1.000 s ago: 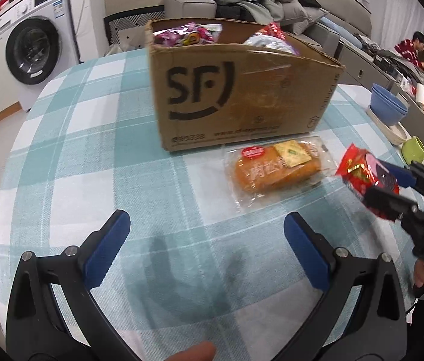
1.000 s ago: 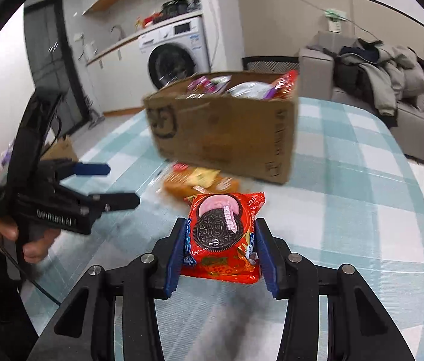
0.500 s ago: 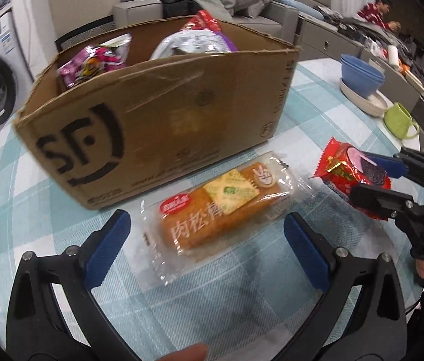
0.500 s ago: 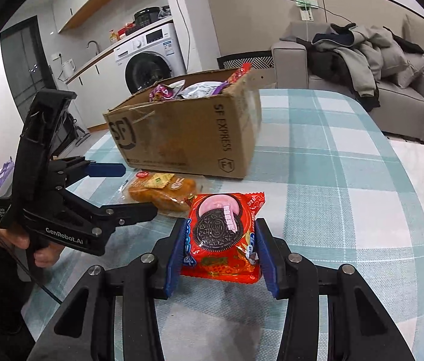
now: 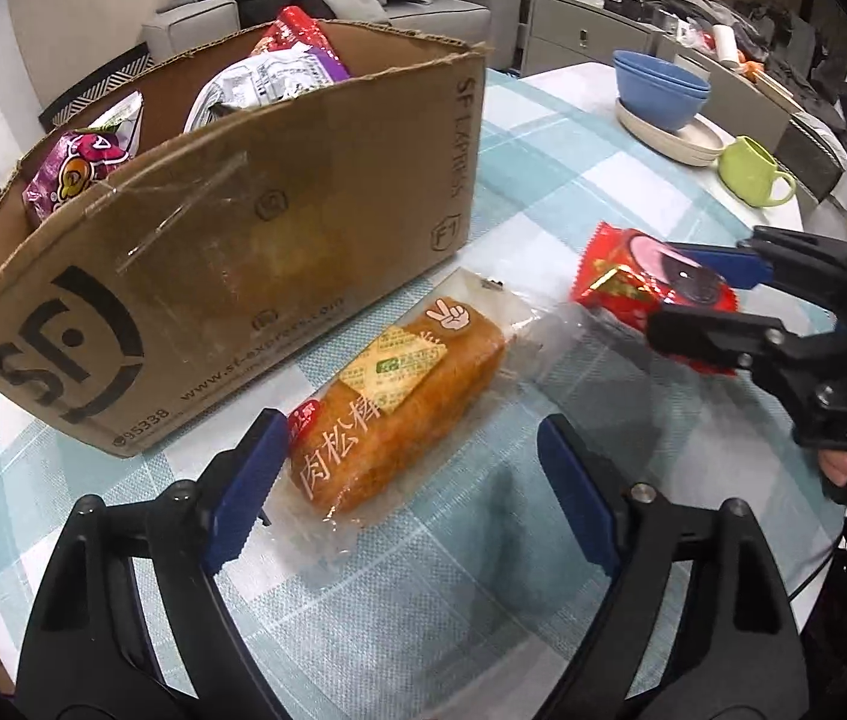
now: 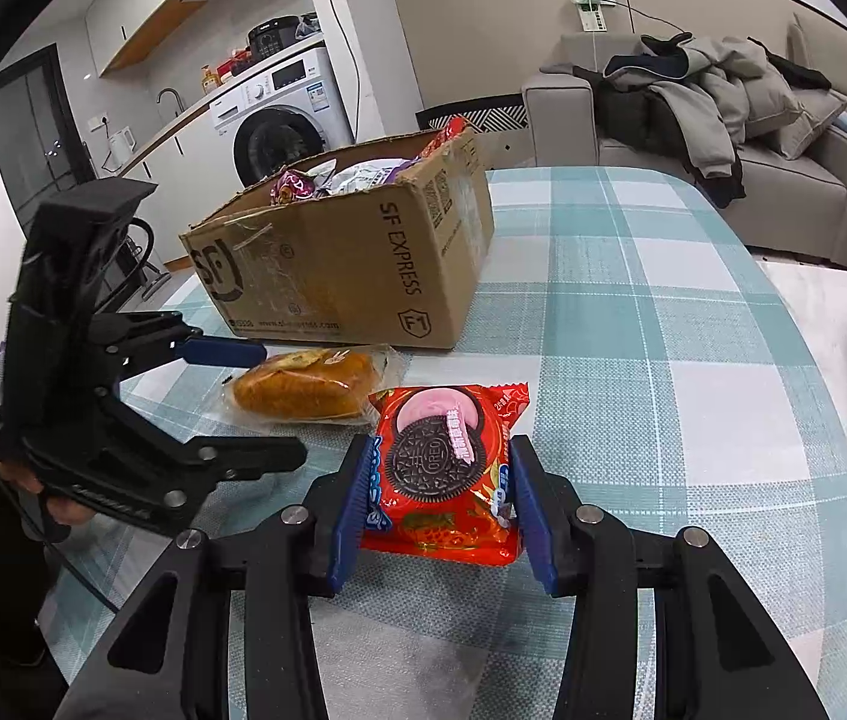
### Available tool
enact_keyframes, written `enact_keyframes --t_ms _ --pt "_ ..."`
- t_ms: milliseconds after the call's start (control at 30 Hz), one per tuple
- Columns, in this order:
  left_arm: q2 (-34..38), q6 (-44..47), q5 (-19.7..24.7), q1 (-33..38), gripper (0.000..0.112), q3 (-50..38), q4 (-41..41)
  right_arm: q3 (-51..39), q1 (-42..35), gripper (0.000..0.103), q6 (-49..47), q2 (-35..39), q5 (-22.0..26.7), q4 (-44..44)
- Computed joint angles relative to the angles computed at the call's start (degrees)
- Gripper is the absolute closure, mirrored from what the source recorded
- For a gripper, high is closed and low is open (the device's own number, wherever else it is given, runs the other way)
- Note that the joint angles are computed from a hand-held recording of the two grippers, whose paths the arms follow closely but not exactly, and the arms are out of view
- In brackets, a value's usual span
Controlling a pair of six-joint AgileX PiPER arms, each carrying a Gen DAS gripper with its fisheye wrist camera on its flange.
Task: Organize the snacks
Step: 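Grasp the bread pack with the left gripper while the right gripper holds the Oreo pack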
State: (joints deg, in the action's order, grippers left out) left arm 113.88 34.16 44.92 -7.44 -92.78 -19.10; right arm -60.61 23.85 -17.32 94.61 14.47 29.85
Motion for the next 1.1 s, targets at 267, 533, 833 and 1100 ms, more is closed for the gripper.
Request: enact_keyframes --t_ms 267,533,833,1100 --pt "2.22 0.75 1.33 0.81 0.031 -3.29 -1.64 0.31 0.05 0.058 0.42 -0.66 -0.41 -0.44" --pt "0.72 -1.50 -0.67 -0.64 0.053 0.23 2.20 0.84 -0.40 0.058 0.08 -1.31 -0.47 0.11" --pt "0.45 1.66 1.29 1.52 0.055 1.40 -4.28 0.84 0.85 0.058 6.55 -2.42 -1.28 -6.68" --pt "-2.26 2.12 -1.87 2.95 0.075 5.86 -6.99 1.28 1.33 0.058 8.01 -3.56 -1.71 -8.10"
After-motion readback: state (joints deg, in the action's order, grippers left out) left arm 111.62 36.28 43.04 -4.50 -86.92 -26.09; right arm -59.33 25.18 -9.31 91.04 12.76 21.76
